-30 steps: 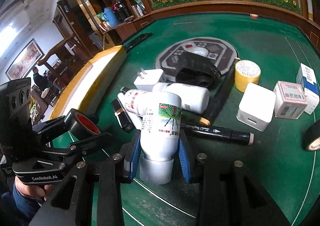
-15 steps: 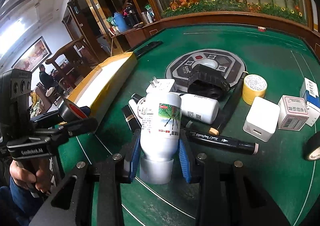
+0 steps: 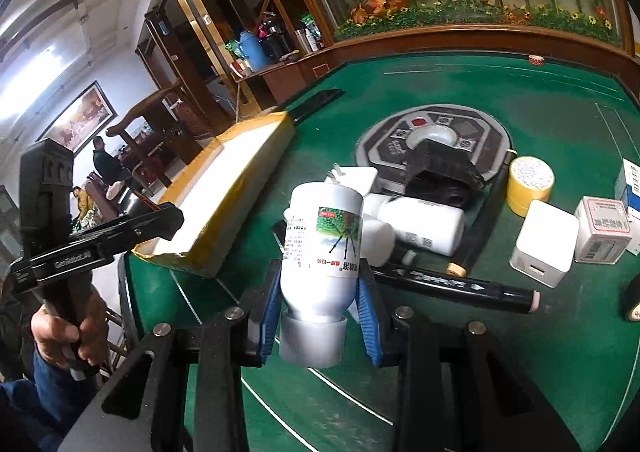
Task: Organize rigid objects
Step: 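Carry the tape roll and bottle into the white tray and open both tools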
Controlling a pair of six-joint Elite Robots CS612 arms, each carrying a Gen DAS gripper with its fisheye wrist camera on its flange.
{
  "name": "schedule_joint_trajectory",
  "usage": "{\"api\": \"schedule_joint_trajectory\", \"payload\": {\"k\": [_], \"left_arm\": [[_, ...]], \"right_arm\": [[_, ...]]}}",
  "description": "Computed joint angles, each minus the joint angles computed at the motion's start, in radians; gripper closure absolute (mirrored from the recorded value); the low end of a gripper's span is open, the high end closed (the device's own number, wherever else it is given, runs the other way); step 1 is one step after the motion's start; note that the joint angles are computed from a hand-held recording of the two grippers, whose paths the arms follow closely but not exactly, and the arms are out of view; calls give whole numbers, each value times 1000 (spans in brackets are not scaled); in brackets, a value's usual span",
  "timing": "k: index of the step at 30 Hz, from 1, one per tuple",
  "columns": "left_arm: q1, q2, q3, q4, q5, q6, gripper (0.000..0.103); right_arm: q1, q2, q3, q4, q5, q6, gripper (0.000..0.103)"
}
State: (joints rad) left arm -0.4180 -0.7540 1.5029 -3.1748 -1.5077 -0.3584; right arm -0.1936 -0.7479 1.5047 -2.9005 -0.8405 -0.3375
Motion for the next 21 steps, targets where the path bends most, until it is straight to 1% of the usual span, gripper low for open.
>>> {"api": "schedule_joint_trajectory", "payload": {"k": [4,9,12,17,20,21], "left_arm": [[15,-4,9,-10,18,-27,37],[36,-9,25,-20,49,-72,37],[53,-4,28,-13,70,-114,37],[76,10,24,15,92,-183,37],[88,21,18,25,82,-206,37],[90,25,15,26,81,-207,37]], "right_arm": [[10,-3,-9,27,21,1,69],[41,-6,-28,70,26,-31,69],[66,-5,-46,92,31,-47,69],[117,3,-79,83,23,-41,69],[147,22,-119,102,15,-25,69],[160,31,-137,111,-5,-18,69]]}}
